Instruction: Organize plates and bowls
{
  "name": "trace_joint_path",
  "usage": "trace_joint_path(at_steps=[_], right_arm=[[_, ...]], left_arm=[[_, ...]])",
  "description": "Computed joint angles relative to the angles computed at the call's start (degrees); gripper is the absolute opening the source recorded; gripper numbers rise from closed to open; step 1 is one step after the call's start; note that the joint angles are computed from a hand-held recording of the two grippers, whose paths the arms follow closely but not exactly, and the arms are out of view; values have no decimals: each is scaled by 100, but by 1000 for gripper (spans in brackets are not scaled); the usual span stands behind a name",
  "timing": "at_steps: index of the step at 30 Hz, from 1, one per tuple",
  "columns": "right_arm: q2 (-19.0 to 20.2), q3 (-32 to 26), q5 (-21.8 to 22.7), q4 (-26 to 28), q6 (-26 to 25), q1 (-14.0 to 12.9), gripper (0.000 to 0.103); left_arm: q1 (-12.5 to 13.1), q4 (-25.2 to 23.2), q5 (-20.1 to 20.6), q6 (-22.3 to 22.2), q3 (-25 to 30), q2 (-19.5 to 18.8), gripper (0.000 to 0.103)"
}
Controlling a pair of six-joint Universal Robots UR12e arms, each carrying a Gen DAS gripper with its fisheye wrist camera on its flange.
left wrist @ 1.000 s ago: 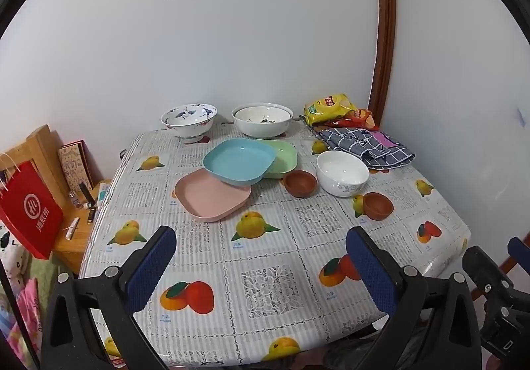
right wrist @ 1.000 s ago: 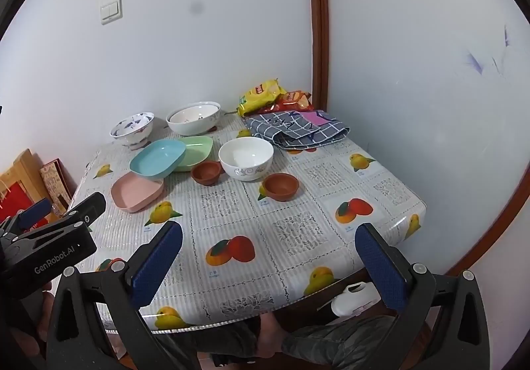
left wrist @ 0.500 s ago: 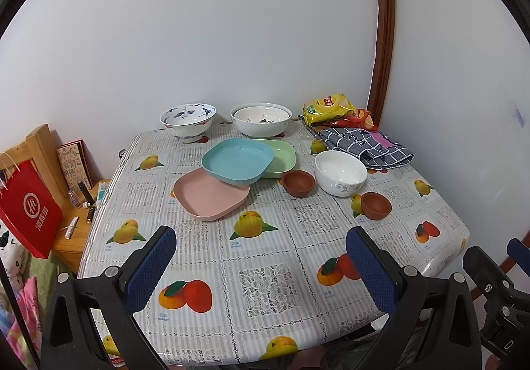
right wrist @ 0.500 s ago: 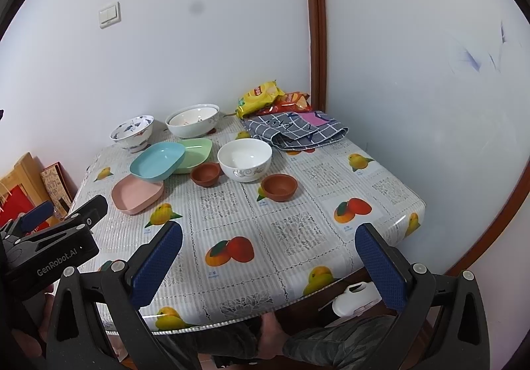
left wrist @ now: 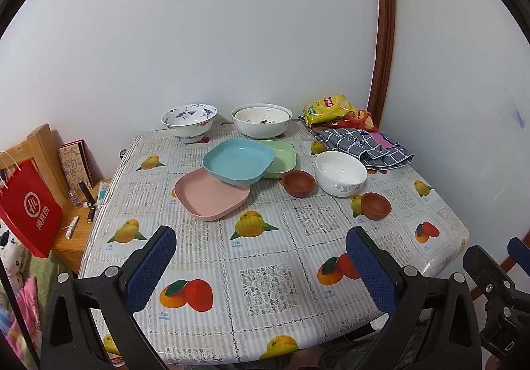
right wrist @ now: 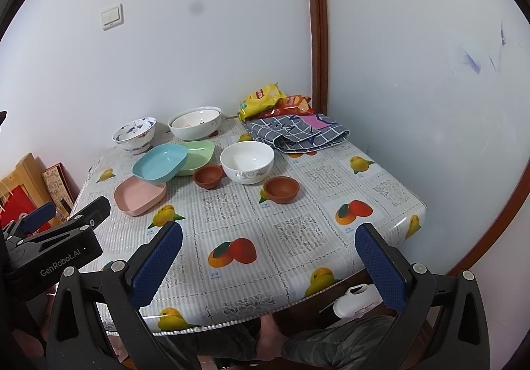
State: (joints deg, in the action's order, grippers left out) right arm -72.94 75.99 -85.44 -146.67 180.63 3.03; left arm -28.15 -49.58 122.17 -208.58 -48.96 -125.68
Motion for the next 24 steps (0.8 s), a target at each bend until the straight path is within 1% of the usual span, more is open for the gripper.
trace_joint_path(at_steps=[24], right_arm=[[-45,86,68,-124,32,5,103]], left_arm=[[-23,-15,3,-16,27,-11,103]])
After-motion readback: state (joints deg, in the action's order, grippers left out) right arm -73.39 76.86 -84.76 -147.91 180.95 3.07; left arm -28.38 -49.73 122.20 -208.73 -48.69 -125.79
